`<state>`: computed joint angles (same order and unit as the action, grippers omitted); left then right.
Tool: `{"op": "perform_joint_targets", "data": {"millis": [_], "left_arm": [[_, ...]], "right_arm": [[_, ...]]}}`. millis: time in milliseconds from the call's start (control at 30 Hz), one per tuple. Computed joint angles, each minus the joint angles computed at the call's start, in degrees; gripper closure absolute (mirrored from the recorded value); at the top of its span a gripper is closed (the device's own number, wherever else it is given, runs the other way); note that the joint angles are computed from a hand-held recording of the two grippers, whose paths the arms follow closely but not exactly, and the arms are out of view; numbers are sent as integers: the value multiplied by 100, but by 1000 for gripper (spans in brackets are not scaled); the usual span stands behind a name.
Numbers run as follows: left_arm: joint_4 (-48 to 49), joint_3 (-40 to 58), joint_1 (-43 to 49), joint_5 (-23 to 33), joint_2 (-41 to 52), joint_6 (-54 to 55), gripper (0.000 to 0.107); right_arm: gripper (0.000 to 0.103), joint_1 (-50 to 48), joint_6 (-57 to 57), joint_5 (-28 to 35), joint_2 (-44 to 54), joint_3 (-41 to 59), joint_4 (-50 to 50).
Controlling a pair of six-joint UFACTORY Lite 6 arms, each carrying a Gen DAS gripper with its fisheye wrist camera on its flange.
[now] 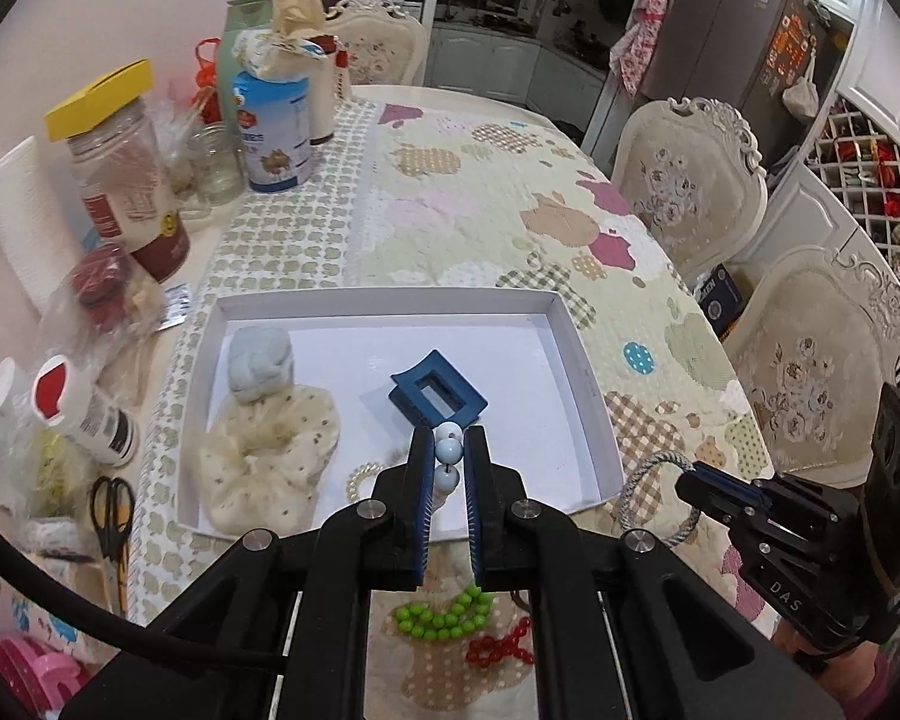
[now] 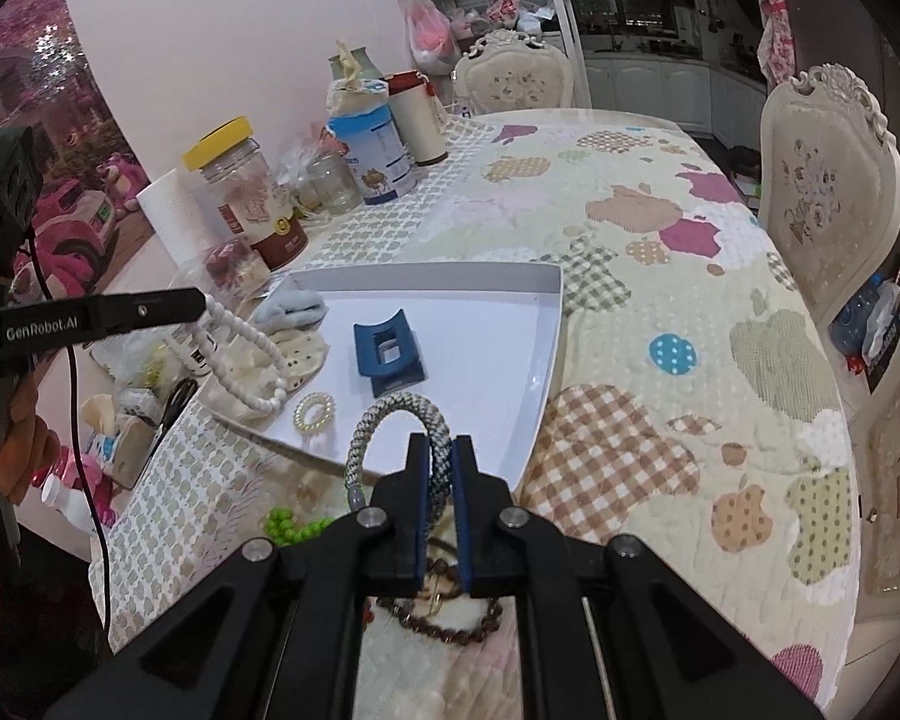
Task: Organize jewelry
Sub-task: 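Carry the bracelet and necklace into the white tray and open both grippers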
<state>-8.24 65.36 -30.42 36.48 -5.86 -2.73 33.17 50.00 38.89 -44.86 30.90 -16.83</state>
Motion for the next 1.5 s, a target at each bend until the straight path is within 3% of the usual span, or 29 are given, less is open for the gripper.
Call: {"op": "perform_joint_targets", "data": {"millis": [267,533,867,1267,1300,1400,1500], "left_arm": [[-69,396,166,-404,1148,263,98],[-101,1015,780,-563,2342,324,98],[19,2201,997,-468,3453,151,98],[-83,2710,1025,-435,4014,226,98],[-17,2698,1006,-424,4006,176,93],[-45,2570,993,-460,3914,188,79],[65,2475,968,-468,3831,92,78]], "right_arm": [[96,-1014,-1424,-864,1024,142,925],[96,-1772,-2935,-1649,2667,683,1979],[96,-2342,-4416,-2049,4796,2005,3082],[96,-2283,-3867,-2190,6272,3090,2548],[95,-2292,-3822,-2203,6330,3116,2510],[84,-2301,-3684,-2193,6398,3132,2398],[76,-2306,-3663,-2245,6229,2978,2368]]}}
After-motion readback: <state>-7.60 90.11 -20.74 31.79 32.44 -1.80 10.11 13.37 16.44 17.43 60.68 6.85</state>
